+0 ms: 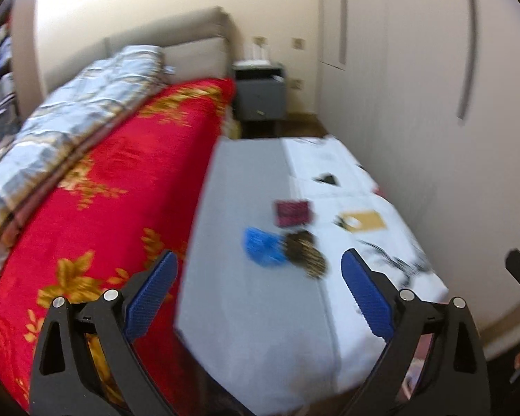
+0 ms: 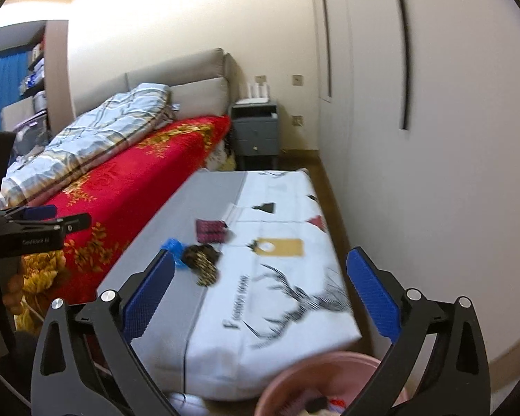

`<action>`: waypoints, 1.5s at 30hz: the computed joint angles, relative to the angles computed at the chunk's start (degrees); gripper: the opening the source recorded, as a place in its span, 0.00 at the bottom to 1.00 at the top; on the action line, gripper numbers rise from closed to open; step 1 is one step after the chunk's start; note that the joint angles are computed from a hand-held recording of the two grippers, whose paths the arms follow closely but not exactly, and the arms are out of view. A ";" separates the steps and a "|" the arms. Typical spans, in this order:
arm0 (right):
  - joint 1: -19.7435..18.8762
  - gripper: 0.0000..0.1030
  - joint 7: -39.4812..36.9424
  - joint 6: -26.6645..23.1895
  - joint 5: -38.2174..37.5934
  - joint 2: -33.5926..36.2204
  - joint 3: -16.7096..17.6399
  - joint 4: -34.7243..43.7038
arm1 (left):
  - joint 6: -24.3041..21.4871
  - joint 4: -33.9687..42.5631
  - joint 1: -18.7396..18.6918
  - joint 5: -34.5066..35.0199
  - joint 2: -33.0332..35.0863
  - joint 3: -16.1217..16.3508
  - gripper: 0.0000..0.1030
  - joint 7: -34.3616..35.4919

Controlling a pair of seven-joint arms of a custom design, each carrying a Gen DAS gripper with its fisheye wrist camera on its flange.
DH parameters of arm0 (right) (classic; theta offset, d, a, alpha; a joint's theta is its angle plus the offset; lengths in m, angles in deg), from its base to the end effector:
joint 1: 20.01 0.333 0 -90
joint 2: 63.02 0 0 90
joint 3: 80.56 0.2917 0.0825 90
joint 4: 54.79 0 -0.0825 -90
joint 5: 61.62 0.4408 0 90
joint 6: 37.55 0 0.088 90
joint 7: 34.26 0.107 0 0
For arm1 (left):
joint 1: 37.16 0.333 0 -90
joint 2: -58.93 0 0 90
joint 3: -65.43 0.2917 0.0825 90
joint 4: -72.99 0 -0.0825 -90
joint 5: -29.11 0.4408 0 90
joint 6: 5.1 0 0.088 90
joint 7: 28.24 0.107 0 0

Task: Collect trash
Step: 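Move both grippers back to the table toward the blue bag and brown cloth, then grasp the brown leopard-print cloth with the right gripper while the left gripper grasps the blue plastic bag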

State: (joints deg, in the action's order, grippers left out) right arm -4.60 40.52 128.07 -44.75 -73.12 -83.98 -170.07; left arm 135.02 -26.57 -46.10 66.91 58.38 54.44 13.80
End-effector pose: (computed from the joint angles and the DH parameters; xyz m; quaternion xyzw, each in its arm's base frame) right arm 0.6037 0.1083 0.6198 -0.6737 0.5361 -0.2873 0.4197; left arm 0.6250 -0.2264 0.6153 -0.6768 0.5932 -0.2716 0.3409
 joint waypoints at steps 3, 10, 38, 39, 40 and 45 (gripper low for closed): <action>0.83 0.95 -2.05 1.26 1.67 4.87 0.65 3.58 | -0.04 1.52 0.83 3.70 2.42 1.07 0.90 -3.27; -1.94 0.95 -1.14 2.06 -0.16 22.01 6.34 18.73 | 1.25 8.31 -0.10 8.90 11.16 4.85 0.90 -7.33; -1.23 0.80 9.19 -16.96 -14.09 58.75 10.86 60.57 | 5.78 20.18 -4.89 2.78 29.33 15.66 0.90 -10.14; -1.66 0.71 7.89 -17.34 -13.48 58.91 11.69 60.79 | 6.05 20.01 -4.92 2.78 29.28 15.74 0.90 -10.23; -1.85 0.52 6.91 -17.69 -13.06 59.01 12.10 60.96 | 6.20 20.02 -4.93 2.73 29.33 15.79 0.90 -10.29; -1.86 0.13 5.09 -12.49 -12.38 55.67 11.89 55.27 | 7.71 19.33 -5.01 2.64 29.02 16.06 0.90 -10.78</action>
